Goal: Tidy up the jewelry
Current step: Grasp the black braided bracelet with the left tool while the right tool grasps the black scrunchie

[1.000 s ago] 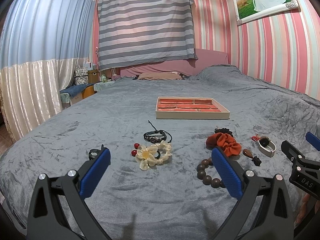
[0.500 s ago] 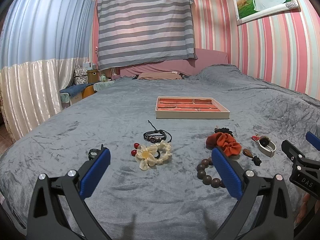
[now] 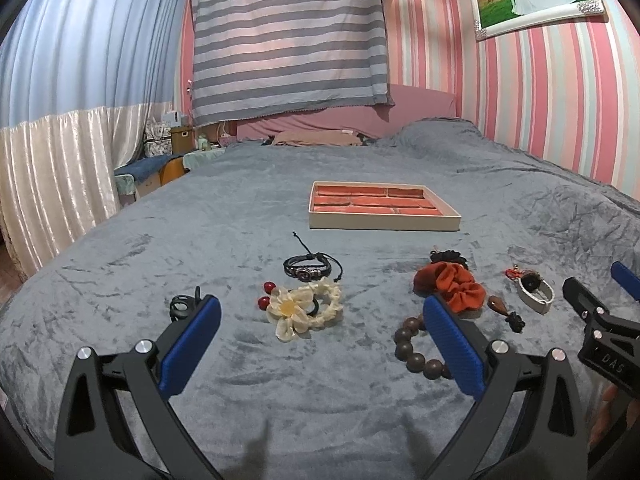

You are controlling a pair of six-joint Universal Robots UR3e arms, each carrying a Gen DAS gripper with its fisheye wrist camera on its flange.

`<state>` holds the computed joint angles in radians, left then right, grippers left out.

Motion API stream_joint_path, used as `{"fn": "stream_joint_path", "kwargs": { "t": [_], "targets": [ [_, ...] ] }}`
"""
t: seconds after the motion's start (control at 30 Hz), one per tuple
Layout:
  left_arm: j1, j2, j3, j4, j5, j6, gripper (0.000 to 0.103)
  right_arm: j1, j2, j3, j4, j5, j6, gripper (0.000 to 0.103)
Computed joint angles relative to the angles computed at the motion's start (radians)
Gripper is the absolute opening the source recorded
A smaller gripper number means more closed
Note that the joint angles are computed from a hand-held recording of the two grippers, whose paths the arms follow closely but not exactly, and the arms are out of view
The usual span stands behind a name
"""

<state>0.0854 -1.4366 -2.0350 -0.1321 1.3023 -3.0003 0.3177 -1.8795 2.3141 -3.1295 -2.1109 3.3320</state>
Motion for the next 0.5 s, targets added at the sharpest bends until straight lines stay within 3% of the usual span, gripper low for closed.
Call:
{"fn": "stream_joint_path", "kwargs": {
  "t": [0.5],
  "targets": [
    [-0.039,-0.297,0.418,-0.183,0.035,0.005,0.099,-0.19,0.234,-0.27,0.09,0.191,-0.075,0.099]
  ]
}}
